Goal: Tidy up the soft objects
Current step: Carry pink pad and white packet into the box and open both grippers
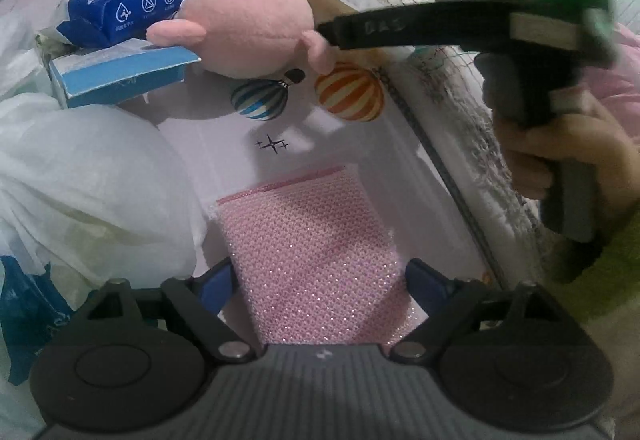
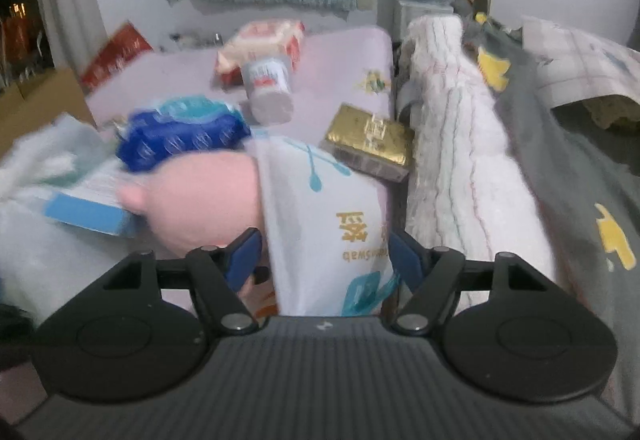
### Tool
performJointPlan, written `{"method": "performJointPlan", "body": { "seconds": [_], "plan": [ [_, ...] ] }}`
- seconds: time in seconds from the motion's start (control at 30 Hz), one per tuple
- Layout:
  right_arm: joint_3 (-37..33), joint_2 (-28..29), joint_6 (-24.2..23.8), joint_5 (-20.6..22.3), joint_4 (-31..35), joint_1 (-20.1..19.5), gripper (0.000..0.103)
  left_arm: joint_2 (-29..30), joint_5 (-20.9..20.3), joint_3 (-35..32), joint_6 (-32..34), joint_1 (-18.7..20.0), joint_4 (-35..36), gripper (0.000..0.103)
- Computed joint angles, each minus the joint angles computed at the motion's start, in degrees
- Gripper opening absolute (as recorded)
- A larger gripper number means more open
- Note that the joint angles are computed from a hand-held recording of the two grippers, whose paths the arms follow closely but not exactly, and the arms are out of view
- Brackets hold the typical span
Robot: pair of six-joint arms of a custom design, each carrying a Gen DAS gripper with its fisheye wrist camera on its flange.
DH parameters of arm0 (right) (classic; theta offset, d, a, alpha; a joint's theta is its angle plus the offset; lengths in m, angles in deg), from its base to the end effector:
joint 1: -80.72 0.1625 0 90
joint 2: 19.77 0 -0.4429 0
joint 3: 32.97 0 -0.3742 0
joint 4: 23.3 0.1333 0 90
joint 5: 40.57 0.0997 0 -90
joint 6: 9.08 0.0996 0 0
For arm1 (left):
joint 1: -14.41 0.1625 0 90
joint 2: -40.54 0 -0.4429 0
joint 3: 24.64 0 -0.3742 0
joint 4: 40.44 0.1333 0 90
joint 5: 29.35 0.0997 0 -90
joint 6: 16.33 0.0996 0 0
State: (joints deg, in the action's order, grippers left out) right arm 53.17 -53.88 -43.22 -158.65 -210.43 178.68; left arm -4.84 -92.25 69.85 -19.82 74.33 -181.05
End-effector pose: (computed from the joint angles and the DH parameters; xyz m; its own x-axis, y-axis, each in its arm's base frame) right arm 0.1866 -0.7106 0.1245 -0.7066 -0.2202 0.6725 -0.5972 0.6953 -0.3998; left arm -0.1752 -0.6590 0.1088 -0.8054 0.3824 -0.4530 0.4529 0.8900 -0.0538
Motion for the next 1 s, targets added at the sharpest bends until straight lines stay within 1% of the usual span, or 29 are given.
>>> {"method": "performJointPlan", "body": {
  "seconds": [0.07, 0.1, 0.17, 0.2, 0.33, 0.47, 0.57, 0.6, 0.7, 0.8, 0.9, 1.0],
  "plan": [
    [-0.2, 0.5, 1.3, -1.2, -0.8, -0.1, 0.042, -0.2, 0.0, 0.1, 0.4, 0.0, -0.2, 0.087],
    [0.2, 0.2, 2.3, -1.1, -1.1, -0.2, 0.039, -0.3, 0.0, 0.2, 0.4, 0.1, -0.3, 0.086],
    [2.4, -2.0, 7.2, 1.0, -0.1, -0.8, 0.035, -0.5, -0.2, 0.3, 0.1, 0.2, -0.8, 0.083],
    [4.2, -3.7, 10.3, 2.5, 0.3, -1.2, 0.034, -0.7, -0.4, 0.5, 0.0, 0.3, -0.9, 0.083],
    [12.9, -10.8, 19.7, 8.7, -0.5, -2.6, 0.033, -1.7, -1.7, 1.4, 0.5, 0.5, -2.5, 0.081],
    [22.8, -17.1, 27.8, 15.2, -2.0, -4.3, 0.033, -3.7, -6.3, 2.9, 1.5, 0.6, -5.6, 0.081],
    [29.4, -20.0, 33.1, 20.8, -4.8, -5.7, 0.033, -5.6, -8.9, 4.5, 1.3, 0.1, -7.4, 0.081],
    [31.2, -20.5, 34.1, 22.0, -6.1, -5.7, 0.033, -6.4, -9.5, 5.4, 1.1, -0.2, -8.5, 0.081],
    [34.2, -20.9, 35.4, 23.8, -9.2, -4.6, 0.033, -9.9, -10.6, 8.7, 0.9, -1.0, -11.5, 0.081],
    [34.6, -21.2, 35.5, 26.7, -9.1, -2.6, 0.034, -14.0, -10.4, 11.5, 0.1, -1.8, -14.3, 0.081],
    [31.5, -20.1, 33.9, 28.3, -6.3, 0.4, 0.034, -19.0, -7.9, 14.5, 0.0, -2.8, -18.4, 0.081],
    [25.7, -17.5, 32.5, 31.3, -1.3, 3.5, 0.034, -24.2, -3.7, 16.3, 0.2, -3.3, -21.3, 0.082]
  ]
}}
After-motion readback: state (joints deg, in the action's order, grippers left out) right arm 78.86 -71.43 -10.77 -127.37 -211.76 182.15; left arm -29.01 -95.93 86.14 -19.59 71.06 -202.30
